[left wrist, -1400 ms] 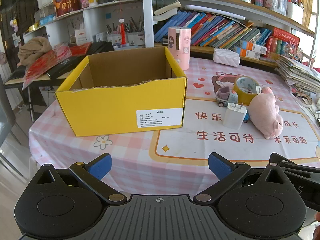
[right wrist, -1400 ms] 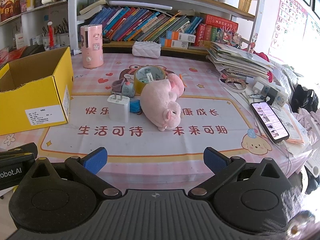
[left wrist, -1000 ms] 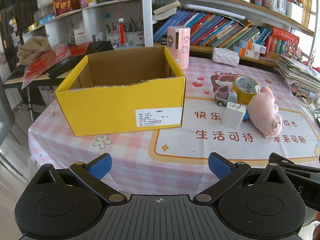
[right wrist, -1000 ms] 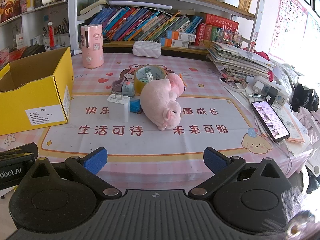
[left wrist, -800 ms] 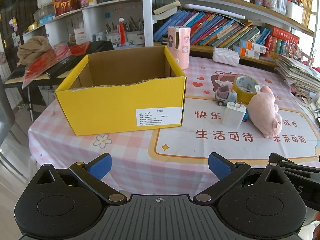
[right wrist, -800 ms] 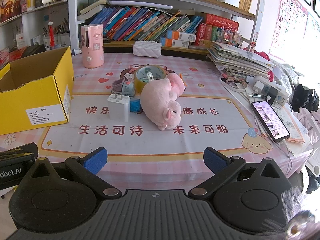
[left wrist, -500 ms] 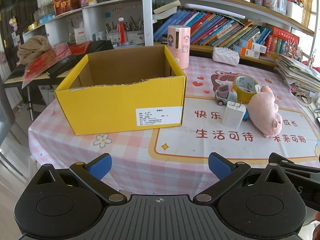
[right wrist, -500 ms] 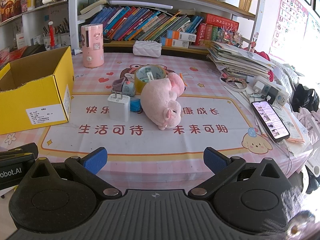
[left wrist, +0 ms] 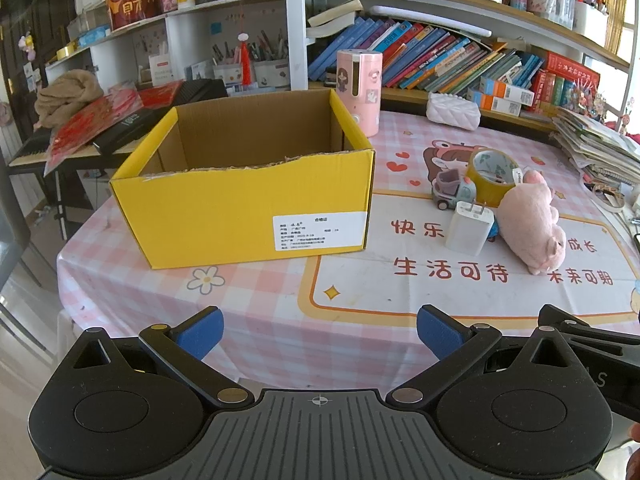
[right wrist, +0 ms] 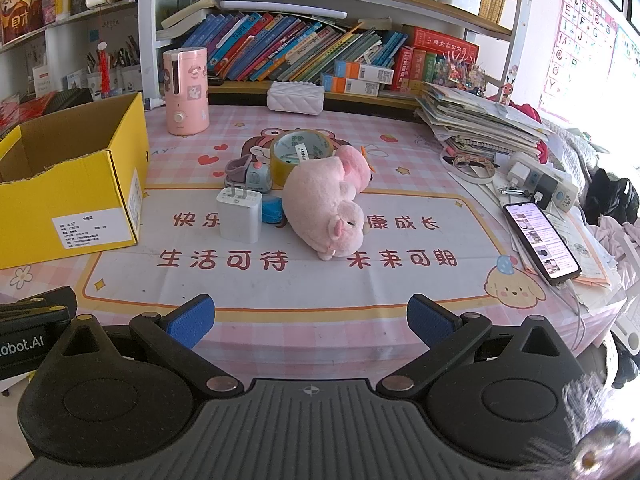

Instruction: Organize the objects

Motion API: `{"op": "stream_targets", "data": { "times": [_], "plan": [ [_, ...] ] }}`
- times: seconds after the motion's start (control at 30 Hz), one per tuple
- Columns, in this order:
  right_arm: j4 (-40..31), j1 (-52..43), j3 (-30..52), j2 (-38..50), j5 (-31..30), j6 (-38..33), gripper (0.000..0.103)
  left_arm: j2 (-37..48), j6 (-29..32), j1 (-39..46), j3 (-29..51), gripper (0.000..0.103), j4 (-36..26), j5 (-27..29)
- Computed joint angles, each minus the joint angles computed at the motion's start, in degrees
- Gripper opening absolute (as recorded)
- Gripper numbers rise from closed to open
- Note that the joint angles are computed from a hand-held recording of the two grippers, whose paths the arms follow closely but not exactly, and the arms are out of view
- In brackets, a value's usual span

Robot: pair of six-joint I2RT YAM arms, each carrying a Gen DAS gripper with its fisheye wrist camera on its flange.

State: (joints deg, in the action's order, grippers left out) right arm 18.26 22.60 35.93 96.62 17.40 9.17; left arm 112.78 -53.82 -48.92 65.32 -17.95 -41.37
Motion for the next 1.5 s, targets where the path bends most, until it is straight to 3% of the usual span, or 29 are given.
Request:
{"op": "stream_targets", "data": {
  "times": [1.5],
  "plan": [
    [0.6, 0.1, -0.3, 0.4, 0.2, 0.1, 0.103, 0.1, 0.1, 0.0, -0.6, 0.103, 0.5, 0.4]
  ]
}}
